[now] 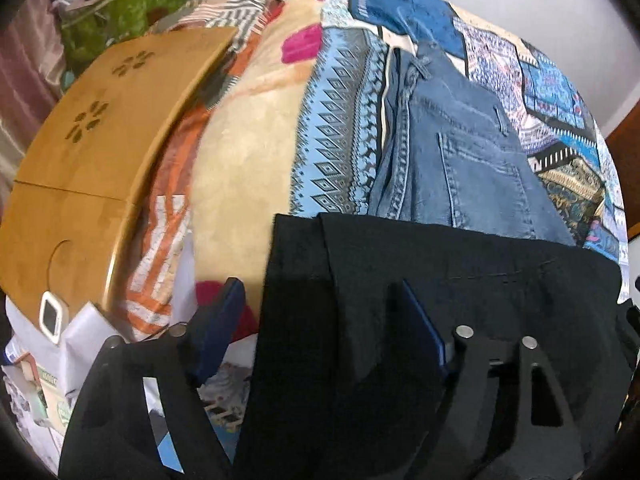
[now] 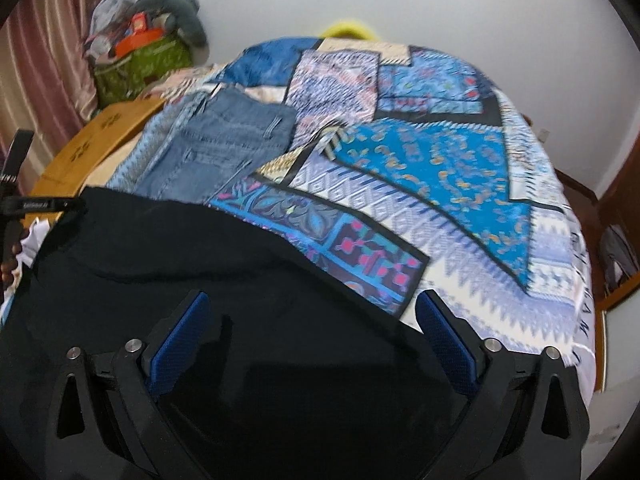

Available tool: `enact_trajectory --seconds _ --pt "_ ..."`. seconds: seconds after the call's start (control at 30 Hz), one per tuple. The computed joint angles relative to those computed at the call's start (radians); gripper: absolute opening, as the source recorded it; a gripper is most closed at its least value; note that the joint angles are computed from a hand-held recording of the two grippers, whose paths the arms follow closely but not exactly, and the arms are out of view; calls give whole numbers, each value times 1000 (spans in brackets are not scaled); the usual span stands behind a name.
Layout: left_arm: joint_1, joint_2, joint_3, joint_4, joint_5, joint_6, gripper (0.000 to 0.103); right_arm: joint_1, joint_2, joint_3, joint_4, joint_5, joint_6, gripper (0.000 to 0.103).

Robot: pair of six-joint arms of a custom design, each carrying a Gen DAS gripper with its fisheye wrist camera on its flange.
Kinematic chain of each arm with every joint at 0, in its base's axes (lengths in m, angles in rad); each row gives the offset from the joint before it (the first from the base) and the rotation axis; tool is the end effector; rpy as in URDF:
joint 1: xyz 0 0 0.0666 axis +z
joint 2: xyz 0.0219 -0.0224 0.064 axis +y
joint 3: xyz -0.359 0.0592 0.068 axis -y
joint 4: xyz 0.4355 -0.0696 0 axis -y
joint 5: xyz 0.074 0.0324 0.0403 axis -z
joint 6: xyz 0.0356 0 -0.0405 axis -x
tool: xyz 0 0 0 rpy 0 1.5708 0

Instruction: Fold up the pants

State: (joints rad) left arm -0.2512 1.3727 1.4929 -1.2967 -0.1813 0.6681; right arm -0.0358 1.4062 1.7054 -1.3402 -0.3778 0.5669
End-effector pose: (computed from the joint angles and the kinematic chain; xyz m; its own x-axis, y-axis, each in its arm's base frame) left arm 0.4780 -0.1165 0.4475 -0.8119 -0.4207 -0.4047 -0.4148 0.9036 -0.1073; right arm 0.5004 -0.0052 0.5317 -0.6453 -0.4764 -0.5972 -0.5922 0.8058 -0.0029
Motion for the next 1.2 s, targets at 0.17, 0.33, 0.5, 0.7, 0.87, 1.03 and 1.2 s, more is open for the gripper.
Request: enact_trajectory --seconds 0.17,0.33,0.5,0.7,0.87,1.03,1.2 --pt "-1 45 33 -13 -19 -15 69 24 43 23 -44 13 13 76" --pt "-17 63 47 -32 -70 -40 48 23 55 32 -59 -27 26 58" --pt "-42 44 46 -36 -121 -36 25 22 53 32 -61 -56 21 29" --pt "-54 9 58 -73 -127 -25 1 17 36 35 -95 -73 -16 6" --pt "-95 -64 63 -66 -151 -34 1 -7 -19 35 -92 -116 -34 5" --pt "-152 -117 102 -96 -187 -34 1 -39 -81 43 -99 -156 -24 5" --pt "-174 -147 124 -125 -166 -3 1 -82 -142 26 -128 -216 -3 5"
